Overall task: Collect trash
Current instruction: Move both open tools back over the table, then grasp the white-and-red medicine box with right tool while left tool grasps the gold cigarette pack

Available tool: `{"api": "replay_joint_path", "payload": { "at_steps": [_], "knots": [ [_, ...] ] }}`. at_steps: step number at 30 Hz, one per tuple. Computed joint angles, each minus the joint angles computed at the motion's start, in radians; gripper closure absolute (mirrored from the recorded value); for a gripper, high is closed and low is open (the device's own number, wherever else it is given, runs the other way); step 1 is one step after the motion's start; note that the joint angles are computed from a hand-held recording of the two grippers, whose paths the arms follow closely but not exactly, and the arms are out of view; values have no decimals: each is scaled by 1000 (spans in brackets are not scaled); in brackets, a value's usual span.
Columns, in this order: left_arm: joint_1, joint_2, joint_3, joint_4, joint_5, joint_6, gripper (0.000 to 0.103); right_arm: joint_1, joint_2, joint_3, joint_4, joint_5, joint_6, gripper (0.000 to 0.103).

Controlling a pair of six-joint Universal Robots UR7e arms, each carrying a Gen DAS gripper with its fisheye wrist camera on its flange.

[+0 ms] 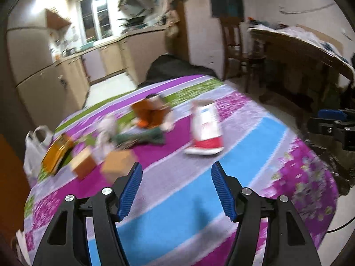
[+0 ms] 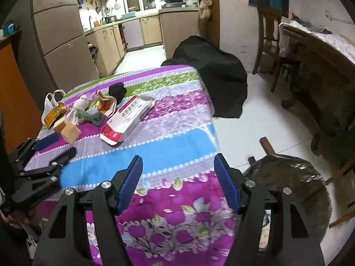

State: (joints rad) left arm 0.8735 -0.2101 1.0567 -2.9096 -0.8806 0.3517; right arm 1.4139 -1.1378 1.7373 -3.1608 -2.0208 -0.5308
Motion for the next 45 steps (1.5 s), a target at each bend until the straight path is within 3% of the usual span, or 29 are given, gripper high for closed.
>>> {"api": "replay_joint_path", "payload": {
  "at_steps": [5,13,15,18,21,28,30,32,36,40,45],
  "knots": [
    [32,-53,59,8,60,-56,38,8,49,-37,35,20,3,39],
    [61,-102,109,-62,126,-55,38,36,167,-158,107,67,47,39],
    [70,-117,120,-68,136,-69,38,44,200,-200,121,90,64,29],
    [81,-133,131,-80,153,-75,38,55,260,-280,135,87,114,23],
    [89,-138,130,-82,153,-79,38,61,319,-367,173,51,169,22],
    [135,-139,58,27,48,-51,38,66,431,-504,218,-82,207,22],
    [150,-132,26,53,26,-29,38,67,443,-500,175,-104,175,27],
    [166,-123,-18,76,25,-5,38,69,450,-501,147,-122,145,43],
    [193,-133,-70,83,-7,-16,38,51,424,-470,132,-75,143,56],
    [214,-117,-160,127,-28,28,34,40,394,-430,128,-19,155,60],
    [241,-17,-375,249,-55,185,26,43,352,-357,99,20,130,60]
  ]
}}
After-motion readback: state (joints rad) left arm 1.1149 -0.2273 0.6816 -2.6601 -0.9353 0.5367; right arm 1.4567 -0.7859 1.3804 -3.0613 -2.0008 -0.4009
